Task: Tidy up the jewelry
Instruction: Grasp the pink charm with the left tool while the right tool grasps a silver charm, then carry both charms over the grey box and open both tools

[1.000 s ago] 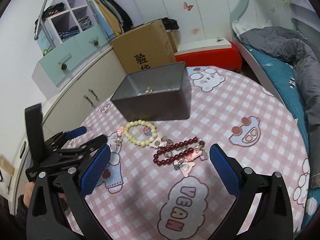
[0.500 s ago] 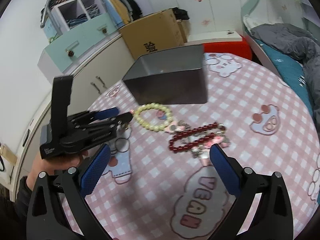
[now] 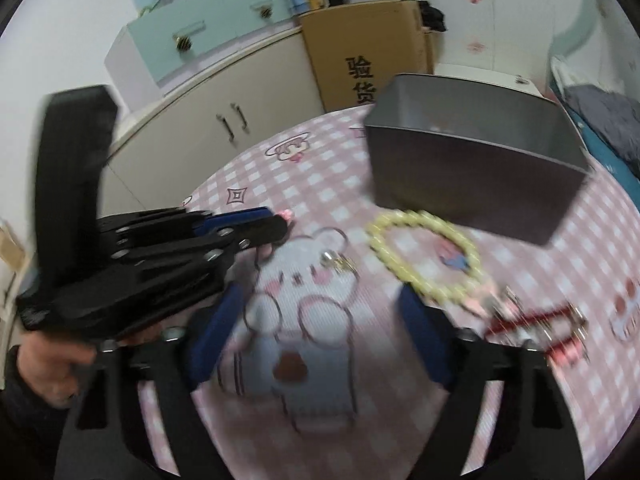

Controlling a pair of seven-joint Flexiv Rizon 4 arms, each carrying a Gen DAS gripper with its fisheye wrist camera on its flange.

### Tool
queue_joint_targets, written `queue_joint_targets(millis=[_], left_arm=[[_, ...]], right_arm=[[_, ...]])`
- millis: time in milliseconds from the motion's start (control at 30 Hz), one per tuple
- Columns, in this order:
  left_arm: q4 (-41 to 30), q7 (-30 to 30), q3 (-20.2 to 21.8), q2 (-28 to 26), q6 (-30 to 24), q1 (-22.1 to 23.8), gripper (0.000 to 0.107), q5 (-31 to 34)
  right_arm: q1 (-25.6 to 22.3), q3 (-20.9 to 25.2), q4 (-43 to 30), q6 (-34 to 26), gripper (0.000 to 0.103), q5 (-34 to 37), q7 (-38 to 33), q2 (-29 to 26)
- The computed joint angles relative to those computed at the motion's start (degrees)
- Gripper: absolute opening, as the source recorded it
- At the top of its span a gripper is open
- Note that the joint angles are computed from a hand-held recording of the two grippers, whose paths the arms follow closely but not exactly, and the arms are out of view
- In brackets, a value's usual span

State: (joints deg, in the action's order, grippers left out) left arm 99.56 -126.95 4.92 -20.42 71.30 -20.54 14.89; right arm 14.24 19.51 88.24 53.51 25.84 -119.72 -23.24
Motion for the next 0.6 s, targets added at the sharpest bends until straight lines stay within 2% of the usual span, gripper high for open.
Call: queue_joint_targets(millis=[67, 167, 200, 233, 267, 467, 600], left_arm=[[1.12, -1.83, 1.01, 1.16, 0.4, -0.55, 0.012, 1.08], [2.23, -3.9, 1.56, 2.68, 0.32, -0.92, 0.012, 2.88], [2.79, -4.12, 1.48, 3.25, 0.38, -0.7, 0.012, 3.28], [2.99, -4.57, 1.43, 3.62, 0.21, -0.66, 0.012, 3.82], [3.2, -5.01, 1.31, 3.92, 0.25, -0.52, 0.012, 4.22], [3.82, -5.14, -0.15, 4.59, 1.1, 0.64, 0.012, 4.77], [3.25, -5.0, -0.51, 4.87, 1.38, 0.57, 0.012, 5.25]], right_arm=[[2.31, -1.12, -0.48, 1.95, 0.048, -2.99, 1.24, -1.65], [4.36, -2.11, 0.46, 6.15, 0.04, -7.37, 2.72, -2.97], [4.39, -1.96, 0.87, 6.94, 0.033, -8.33, 2.93, -2.99], [4.43, -1.91, 1.32, 7.43, 0.017, -9.54, 2.95, -2.99], [4.04, -1.53, 1.54, 7.73, 0.012, -9.9, 2.94, -3.03], [-1.13, 2.57, 0.68, 5.19, 0.011, -4.16, -0.42, -2.33], [-2.71, 2.86, 0.77, 4.06, 0.011, -0.31, -2.77, -0.38]])
